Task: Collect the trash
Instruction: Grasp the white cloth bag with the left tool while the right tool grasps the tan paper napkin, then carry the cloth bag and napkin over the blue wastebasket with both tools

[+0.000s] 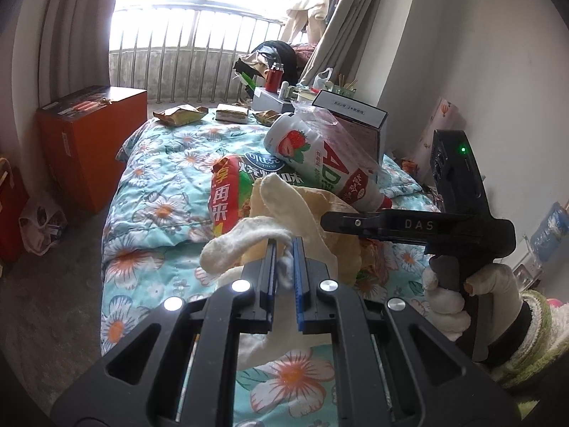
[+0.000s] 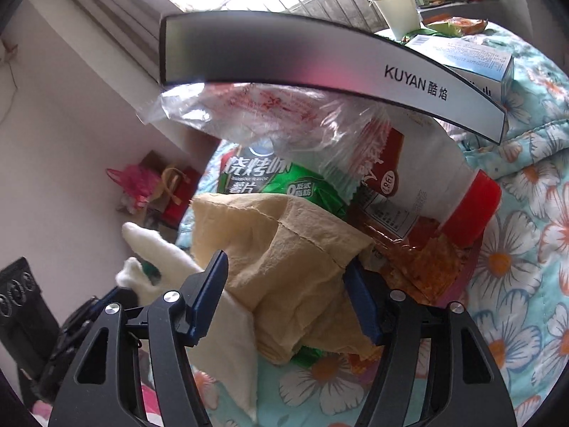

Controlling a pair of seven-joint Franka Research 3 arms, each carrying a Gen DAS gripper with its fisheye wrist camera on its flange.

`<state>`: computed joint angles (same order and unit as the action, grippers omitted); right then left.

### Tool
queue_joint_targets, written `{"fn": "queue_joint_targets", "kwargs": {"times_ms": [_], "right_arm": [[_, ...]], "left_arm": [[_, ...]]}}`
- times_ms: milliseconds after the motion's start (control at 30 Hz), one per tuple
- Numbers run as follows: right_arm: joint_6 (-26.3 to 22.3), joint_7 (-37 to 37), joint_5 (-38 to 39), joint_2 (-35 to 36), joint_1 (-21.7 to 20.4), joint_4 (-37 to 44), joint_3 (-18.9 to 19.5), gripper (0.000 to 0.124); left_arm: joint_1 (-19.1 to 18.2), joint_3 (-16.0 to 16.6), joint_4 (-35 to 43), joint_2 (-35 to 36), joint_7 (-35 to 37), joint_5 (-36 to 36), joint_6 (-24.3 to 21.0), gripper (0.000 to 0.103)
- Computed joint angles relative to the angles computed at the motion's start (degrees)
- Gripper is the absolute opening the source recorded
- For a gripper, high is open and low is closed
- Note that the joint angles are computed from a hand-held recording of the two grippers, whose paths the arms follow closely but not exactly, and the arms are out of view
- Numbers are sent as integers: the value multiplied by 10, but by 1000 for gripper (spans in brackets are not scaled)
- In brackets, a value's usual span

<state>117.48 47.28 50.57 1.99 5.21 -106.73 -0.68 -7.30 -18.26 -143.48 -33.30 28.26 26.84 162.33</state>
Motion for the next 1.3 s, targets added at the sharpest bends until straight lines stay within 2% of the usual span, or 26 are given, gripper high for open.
{"fn": "queue_joint_targets", "kwargs": {"times_ms": [33, 67, 133, 167, 367, 633, 833, 900, 1000, 1133, 1300], "right_arm": [[5, 3, -3, -1, 1, -2, 0, 32], [5, 9, -4, 1, -1, -1, -1, 28], [-7, 17, 1, 7, -7, 6, -6, 9], [-12, 18, 6, 8, -11, 8, -8, 7], [-18, -10, 19, -15, -29, -6, -19, 6], [-7, -41, -3, -60, -48, -39, -43, 5], [21, -39, 2, -85, -73, -62, -70, 5], [37, -38, 11, -91, -81, -67, -76, 5], [53, -26, 28, -84, -93, -58, -87, 5], [76, -20, 55, -75, -111, -47, -97, 5], [90, -21, 83, -77, -128, -49, -105, 5]], "left_arm": [[-1, 1, -1, -2, 0, 0, 0, 7], [0, 1, -2, -4, 0, 0, 0, 7], [0, 1, -3, -8, -1, 0, 2, 7], [0, 2, -4, -11, -2, 0, 4, 7], [14, -8, -8, -31, -16, 5, 12, 7], [24, -25, 14, -40, -17, 26, 11, 7], [27, -30, 49, -13, -3, 41, 43, 7], [27, -31, 64, 7, 4, 46, 66, 7], [13, -25, 91, 48, 26, 41, 102, 7], [-15, -17, 141, 115, 69, 29, 129, 7], [-78, 14, 213, 197, 152, -14, 128, 7]]}}
